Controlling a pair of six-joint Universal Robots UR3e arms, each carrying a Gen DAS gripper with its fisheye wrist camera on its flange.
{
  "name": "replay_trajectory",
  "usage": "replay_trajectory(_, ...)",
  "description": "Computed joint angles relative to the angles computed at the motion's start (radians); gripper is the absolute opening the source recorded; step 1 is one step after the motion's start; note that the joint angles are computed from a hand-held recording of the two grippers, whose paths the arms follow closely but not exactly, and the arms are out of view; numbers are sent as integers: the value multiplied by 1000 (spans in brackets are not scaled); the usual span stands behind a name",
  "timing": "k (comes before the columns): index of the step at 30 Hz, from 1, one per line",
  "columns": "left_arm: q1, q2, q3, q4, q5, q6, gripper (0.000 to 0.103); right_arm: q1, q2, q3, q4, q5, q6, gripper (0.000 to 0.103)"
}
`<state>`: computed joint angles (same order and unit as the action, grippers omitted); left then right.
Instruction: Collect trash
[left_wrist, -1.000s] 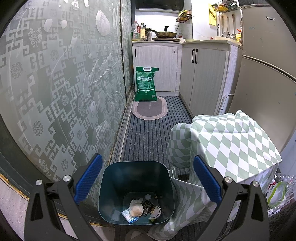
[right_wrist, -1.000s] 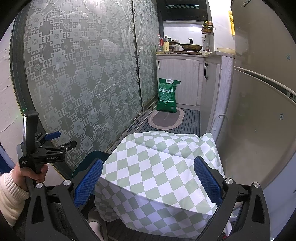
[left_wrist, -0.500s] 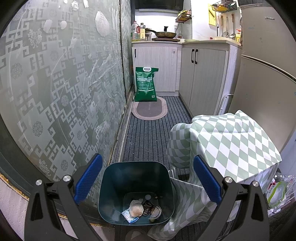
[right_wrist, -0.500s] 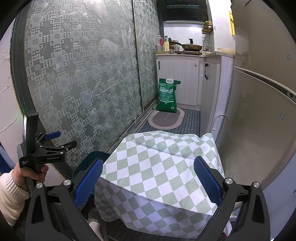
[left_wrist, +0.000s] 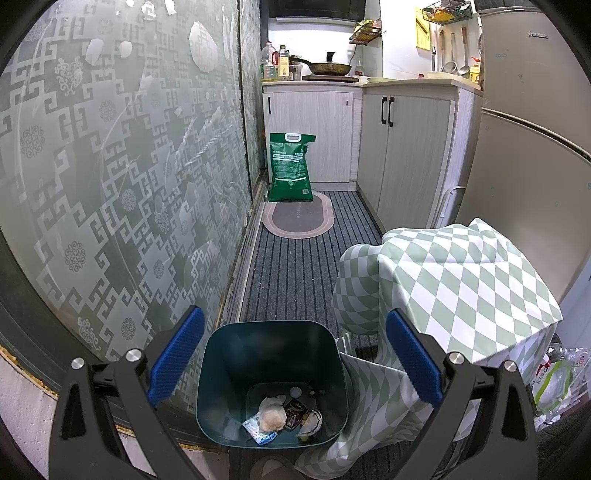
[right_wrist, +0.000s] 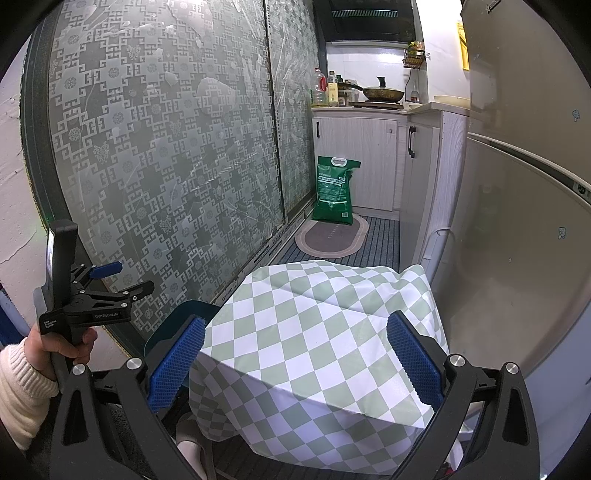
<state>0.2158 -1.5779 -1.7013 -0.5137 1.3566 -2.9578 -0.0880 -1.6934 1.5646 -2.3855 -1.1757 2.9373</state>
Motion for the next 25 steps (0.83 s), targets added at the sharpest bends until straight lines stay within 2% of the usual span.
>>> replay_trajectory(25,9,13,-10,-18,-10,15,100,0,-6,4,3,1,-1,100)
